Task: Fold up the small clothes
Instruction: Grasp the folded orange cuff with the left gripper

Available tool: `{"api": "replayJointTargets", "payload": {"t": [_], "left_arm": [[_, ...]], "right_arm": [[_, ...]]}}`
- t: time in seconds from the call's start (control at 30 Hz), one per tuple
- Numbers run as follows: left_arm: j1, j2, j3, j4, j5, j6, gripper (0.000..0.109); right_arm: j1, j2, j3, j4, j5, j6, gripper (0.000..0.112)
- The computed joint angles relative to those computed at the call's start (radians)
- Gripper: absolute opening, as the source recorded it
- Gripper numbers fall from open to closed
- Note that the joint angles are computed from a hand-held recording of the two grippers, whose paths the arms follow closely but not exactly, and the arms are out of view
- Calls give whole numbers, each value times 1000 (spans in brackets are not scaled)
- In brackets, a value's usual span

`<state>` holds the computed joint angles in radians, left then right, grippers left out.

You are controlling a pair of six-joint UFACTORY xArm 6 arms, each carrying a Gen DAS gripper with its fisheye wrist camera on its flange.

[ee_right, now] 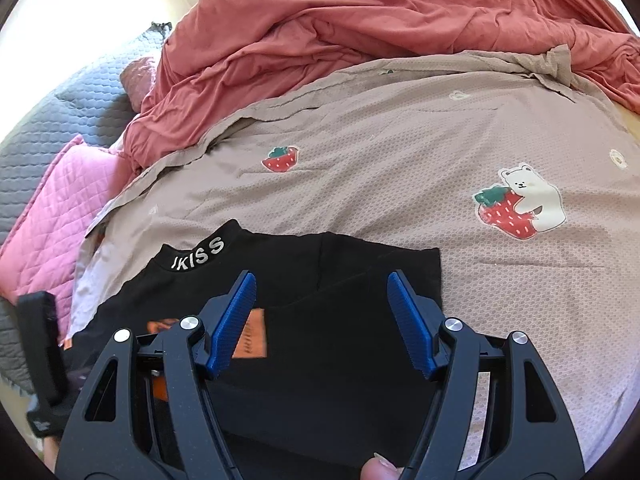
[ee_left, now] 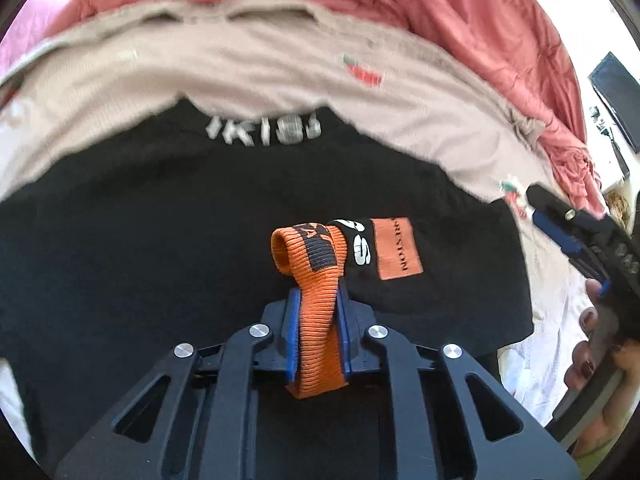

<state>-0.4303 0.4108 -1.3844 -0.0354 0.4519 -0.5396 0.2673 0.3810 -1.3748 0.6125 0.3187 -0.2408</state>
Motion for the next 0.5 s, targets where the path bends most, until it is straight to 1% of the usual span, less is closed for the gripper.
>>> {"api": "replayJointTargets", "payload": {"t": [0.07,0.1,0.2,0.27,0.37,0.43,0.5], "left_arm": [[15,-37,30,49,-20,-28,13],[26,-66,54,94,-34,-60,13],[62,-126,89,218,-39,-146,13],[91,-161,106,299,-25,-200,13],[134,-211,153,365,-17,-244,13],[154,-229,178,397,-13,-280,10],[178,-233,194,399,-7,-293,9]], "right_arm": [[-2,-1,2,-1,-7,8,61],[-4,-1,1,6,-8,4,61],[-6,-3,4,1,-16,9,61],[-6,-2,5,-7,-18,13,61],[0,1,6,-24,-19,17,61],[9,4,8,-54,-25,31,61],[20,9,8,-74,-27,32,61]]}}
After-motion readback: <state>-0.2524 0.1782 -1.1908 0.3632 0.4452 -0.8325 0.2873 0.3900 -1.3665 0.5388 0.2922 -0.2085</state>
